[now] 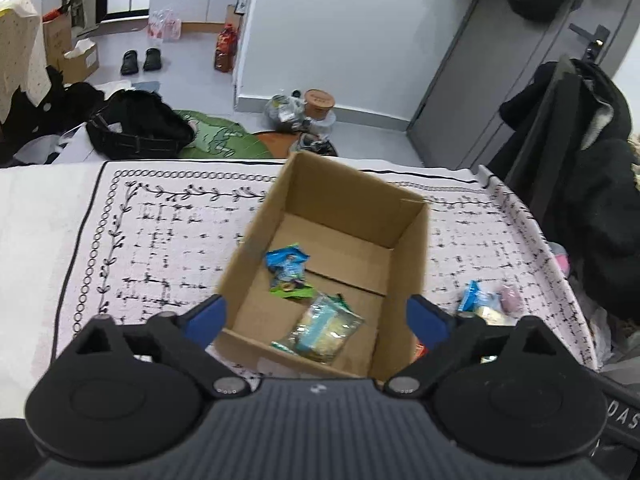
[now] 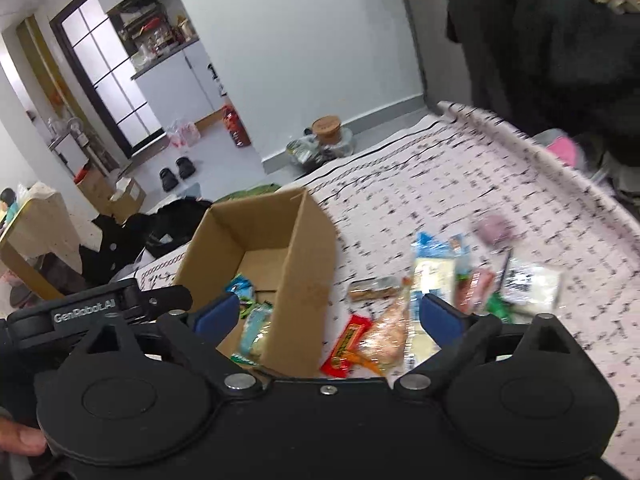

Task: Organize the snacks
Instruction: 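Withdraw both grippers from the box back over the snacks, then grasp the cream cake bar with the left gripper while the right grasps a green candy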

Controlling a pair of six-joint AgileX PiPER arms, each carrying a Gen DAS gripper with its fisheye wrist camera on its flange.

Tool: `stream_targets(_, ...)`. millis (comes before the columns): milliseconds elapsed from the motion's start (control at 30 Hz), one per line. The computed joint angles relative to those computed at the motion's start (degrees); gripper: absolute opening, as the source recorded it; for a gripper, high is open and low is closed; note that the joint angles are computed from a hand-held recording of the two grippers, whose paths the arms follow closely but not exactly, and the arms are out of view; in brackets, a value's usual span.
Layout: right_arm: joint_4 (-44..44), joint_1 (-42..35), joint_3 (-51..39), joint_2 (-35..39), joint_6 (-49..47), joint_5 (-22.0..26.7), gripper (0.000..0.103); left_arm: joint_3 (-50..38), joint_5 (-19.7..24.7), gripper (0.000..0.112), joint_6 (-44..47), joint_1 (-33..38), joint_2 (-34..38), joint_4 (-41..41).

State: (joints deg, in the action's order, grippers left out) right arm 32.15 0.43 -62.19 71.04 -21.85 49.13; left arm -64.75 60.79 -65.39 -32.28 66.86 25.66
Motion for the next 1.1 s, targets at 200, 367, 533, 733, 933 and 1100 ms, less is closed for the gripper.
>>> stream_targets(200, 1.7, -6.4, 0.5, -1.4, -4.0, 4.1, 0.1, -2.2, 1.5, 0.103, -2.8, -5.5, 1.2, 2.4)
stream_targets(367, 3.4, -12.0, 0.4, -2.3, -7.0, 7.1, 0.101, -3.6, 2.2, 0.103, -4.9, -9.6, 2.5, 4.1)
stream_targets(533, 4.8, -17.1, -0.2, -1.6, -9.7, 9.3, 0.102, -5.1, 2.0, 0.103, -6.5, -12.8, 4.2, 5.0)
stream_targets(733, 5.2, -20.7, -1.5, -0.4, -11.0, 10.5, 0.102, -8.2, 3.7, 0.103, -9.1, -17.3, 6.8, 7.7)
stream_targets(933, 5.1, -23.6, -1.9, 0.6, -11.1, 10.5, 0.099, -10.2, 3.1, 0.103, -9.4, -18.1, 8.9, 6.5)
stream_targets(1100, 3.6, -25.2, -2.5, 3.3, -7.8, 10.4, 0.087, -10.8, 1.0, 0.103, -8.9, -17.8, 11.1, 4.7)
